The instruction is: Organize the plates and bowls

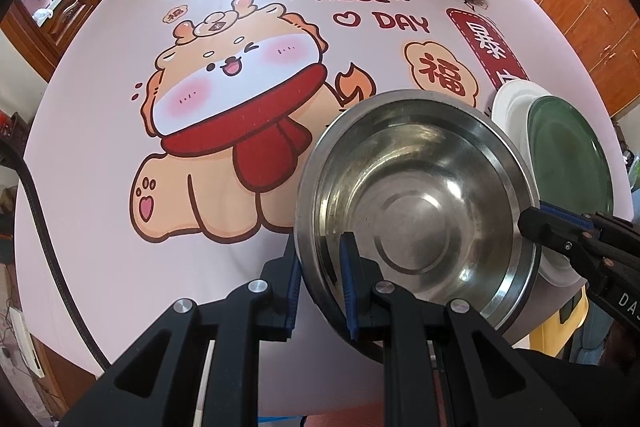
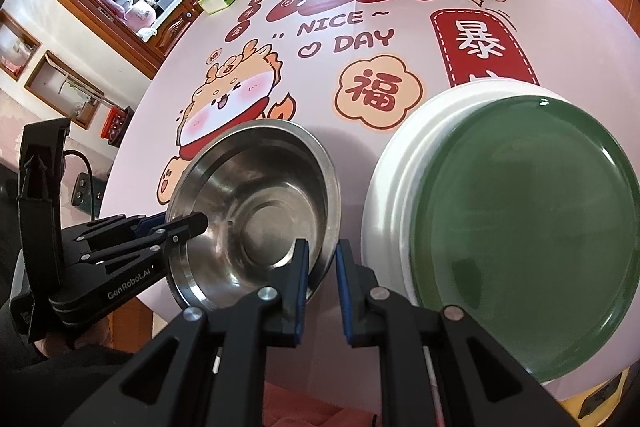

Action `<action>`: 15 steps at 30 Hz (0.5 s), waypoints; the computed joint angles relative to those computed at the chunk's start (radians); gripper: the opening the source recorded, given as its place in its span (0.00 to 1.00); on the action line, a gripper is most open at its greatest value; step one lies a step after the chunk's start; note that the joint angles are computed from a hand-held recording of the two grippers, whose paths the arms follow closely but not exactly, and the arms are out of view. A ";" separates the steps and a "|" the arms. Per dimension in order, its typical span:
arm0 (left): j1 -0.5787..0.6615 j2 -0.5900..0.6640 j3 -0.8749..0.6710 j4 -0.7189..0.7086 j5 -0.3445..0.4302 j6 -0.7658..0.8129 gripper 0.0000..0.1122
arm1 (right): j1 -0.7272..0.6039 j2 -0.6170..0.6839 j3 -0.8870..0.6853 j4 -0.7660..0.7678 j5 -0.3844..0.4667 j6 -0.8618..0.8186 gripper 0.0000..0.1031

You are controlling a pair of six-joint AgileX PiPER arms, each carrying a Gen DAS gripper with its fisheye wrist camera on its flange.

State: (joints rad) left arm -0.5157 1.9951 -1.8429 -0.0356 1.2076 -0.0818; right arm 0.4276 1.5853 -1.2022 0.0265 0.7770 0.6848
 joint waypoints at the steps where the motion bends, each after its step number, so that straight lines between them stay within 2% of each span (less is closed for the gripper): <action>1: 0.000 0.004 -0.005 -0.002 0.002 0.004 0.14 | 0.000 0.002 -0.001 -0.002 0.001 0.002 0.14; 9: 0.007 0.013 -0.025 -0.008 -0.002 0.024 0.17 | 0.013 -0.023 0.003 -0.068 0.001 0.079 0.14; 12: 0.010 0.015 -0.040 -0.003 -0.001 0.019 0.23 | 0.014 -0.037 -0.001 -0.100 0.006 0.109 0.14; 15: 0.018 0.009 -0.053 -0.006 0.001 0.013 0.23 | 0.011 -0.052 -0.013 -0.127 0.018 0.119 0.14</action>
State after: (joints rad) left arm -0.4976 2.0041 -1.8961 -0.0414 1.2084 -0.0692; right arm 0.4386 1.5336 -1.2149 -0.1001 0.7946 0.8039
